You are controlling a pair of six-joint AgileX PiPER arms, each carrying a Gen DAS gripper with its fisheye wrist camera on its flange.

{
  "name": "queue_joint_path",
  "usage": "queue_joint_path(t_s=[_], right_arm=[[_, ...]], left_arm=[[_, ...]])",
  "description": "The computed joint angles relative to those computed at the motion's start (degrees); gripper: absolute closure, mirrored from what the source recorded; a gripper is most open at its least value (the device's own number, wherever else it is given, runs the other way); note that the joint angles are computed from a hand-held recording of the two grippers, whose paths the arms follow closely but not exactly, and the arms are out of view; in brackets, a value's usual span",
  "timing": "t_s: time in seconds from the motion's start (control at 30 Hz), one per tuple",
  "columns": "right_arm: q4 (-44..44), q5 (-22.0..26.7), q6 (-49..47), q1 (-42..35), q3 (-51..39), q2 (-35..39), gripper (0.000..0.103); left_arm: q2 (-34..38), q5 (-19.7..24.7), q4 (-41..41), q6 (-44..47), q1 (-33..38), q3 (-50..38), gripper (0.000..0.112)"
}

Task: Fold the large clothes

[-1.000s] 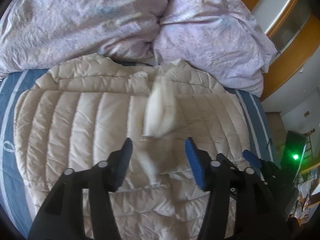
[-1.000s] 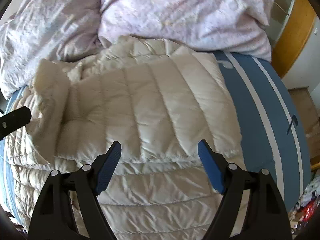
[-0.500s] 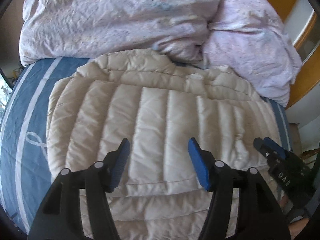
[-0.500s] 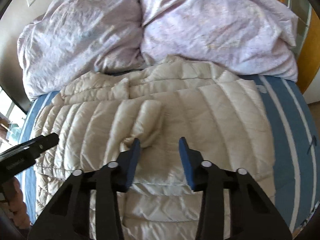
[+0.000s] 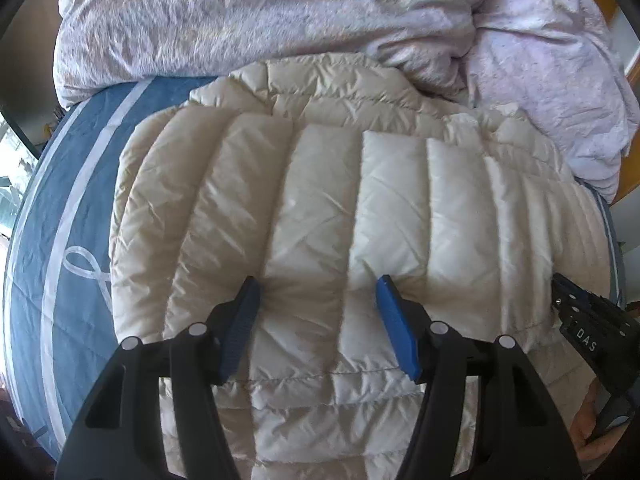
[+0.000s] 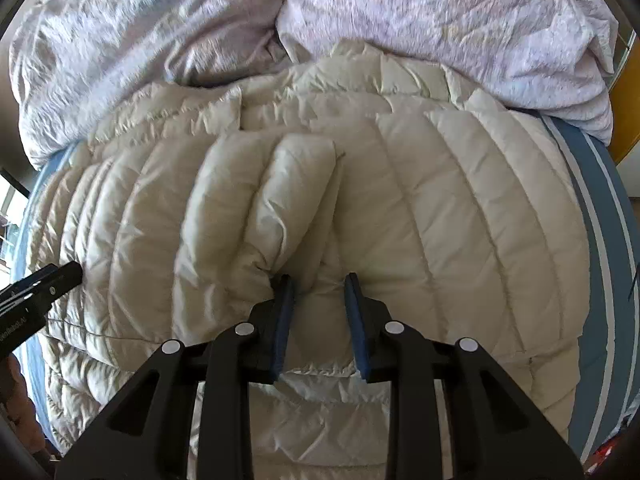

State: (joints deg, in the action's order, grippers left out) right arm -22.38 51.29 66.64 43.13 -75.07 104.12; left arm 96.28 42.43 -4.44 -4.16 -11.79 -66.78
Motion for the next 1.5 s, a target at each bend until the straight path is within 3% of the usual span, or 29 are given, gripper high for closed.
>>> queue_joint_path(t_s=[0.17,0.5,0.57,0.63,0.67,0.73,0.97,1.3,1.5], right_arm=[[0.1,1.7,-1.0,0.2,-1.7,2.7,0.076],[2.3,-1.7,-2.9,-1.7,0.3,1.4,0.073],[6.1,-2.5,-6.1,-3.4,1.7,-0.7,0.064],[7.8,-1.8,-7.6,-3.9,2.4,-2.5,0.039],[8.0,-1.5,-8.0,-3.9,2.9,-3.6,0.034],[7.7,-1.3,-8.3,-3.4,5.3,-7.1,0.027],[13.0,-1.4,-10.9,-5.5,19.7,-23.7,0.025],[22.0,8.3,-16.9,-14.1,41.2,-50.7,0.026],[25.9,11.8,-23.5,-18.6,46.1,-57.1,0.026]], left_arm=[[1.6,-0.8,0.6,0.5,0.1,-0.2,0.051],[1.1,-0.3,-1.2,2.0,1.0,0.1,0.050],[-0.4,0.1,-2.5,3.7,2.4,1.1,0.050],[-2.1,0.5,-3.9,5.6,4.0,2.3,0.049],[-2.8,1.1,-4.4,6.1,4.6,2.4,0.048],[-5.6,1.7,-7.0,9.6,7.5,4.4,0.046],[-16.7,5.3,-12.3,21.5,18.7,14.0,0.045],[-31.3,13.3,-15.3,38.5,37.8,29.5,0.045],[-36.9,16.6,-15.1,43.9,45.5,35.3,0.045]])
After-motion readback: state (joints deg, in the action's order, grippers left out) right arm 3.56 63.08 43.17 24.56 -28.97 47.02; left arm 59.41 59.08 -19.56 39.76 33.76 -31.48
